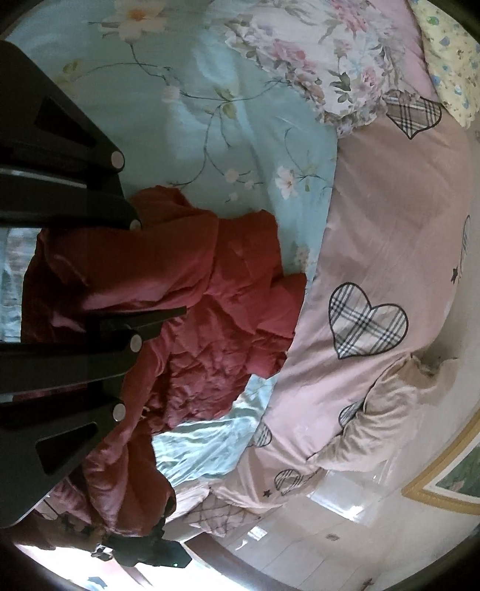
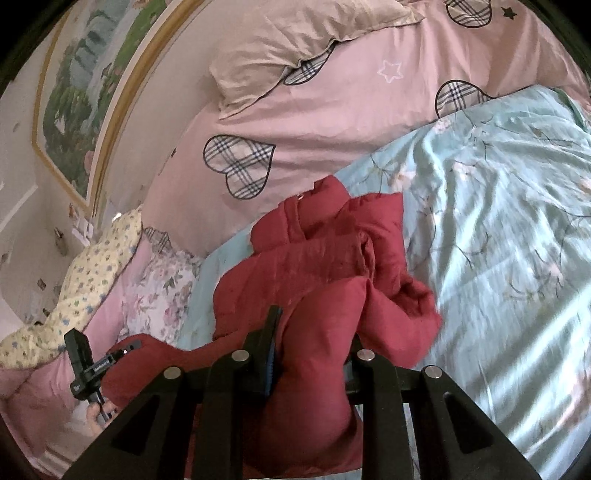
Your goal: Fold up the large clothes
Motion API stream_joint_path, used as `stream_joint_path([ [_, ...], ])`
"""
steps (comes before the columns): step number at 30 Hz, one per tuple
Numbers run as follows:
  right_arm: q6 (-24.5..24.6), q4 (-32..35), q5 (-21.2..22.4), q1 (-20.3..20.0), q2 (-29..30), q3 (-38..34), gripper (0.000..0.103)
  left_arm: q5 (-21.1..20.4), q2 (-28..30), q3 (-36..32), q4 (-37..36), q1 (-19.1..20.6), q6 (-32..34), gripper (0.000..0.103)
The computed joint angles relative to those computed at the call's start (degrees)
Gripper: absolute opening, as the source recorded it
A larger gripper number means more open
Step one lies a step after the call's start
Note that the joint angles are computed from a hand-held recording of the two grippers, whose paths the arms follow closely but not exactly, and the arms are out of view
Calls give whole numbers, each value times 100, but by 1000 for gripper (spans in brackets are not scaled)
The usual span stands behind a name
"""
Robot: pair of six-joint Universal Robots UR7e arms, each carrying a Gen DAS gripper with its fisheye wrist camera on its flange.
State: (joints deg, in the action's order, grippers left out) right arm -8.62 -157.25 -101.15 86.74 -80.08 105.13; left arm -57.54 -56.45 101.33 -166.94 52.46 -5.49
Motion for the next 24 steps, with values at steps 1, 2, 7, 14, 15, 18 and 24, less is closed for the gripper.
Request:
stream_joint_path([
  [1,-3,-25,-4,-3,58,-57,22,16,38,-53,-3,5,3,16],
  [2,-1,-60,-3,0,121,-113,22,40,84,-119,-4,13,12,16],
  [7,38,-165,27,-19,390,-371,22,59,289,-431,47,85,-29,16],
  [14,6,-264,-19,-38,704,-683,23,95,627,-906,84,182,-85,16],
  [15,10,-274,-24,-46,753,-741,23,112,707,-1012,86,199,-76,16],
  [18,56,-343,-56,-72,944,-942,23,166,940,-1336,126,254,-82,16],
  [24,289,-565,-162,-162,1417,-1411,24,272,1476,-2133,372,424,-117,16],
])
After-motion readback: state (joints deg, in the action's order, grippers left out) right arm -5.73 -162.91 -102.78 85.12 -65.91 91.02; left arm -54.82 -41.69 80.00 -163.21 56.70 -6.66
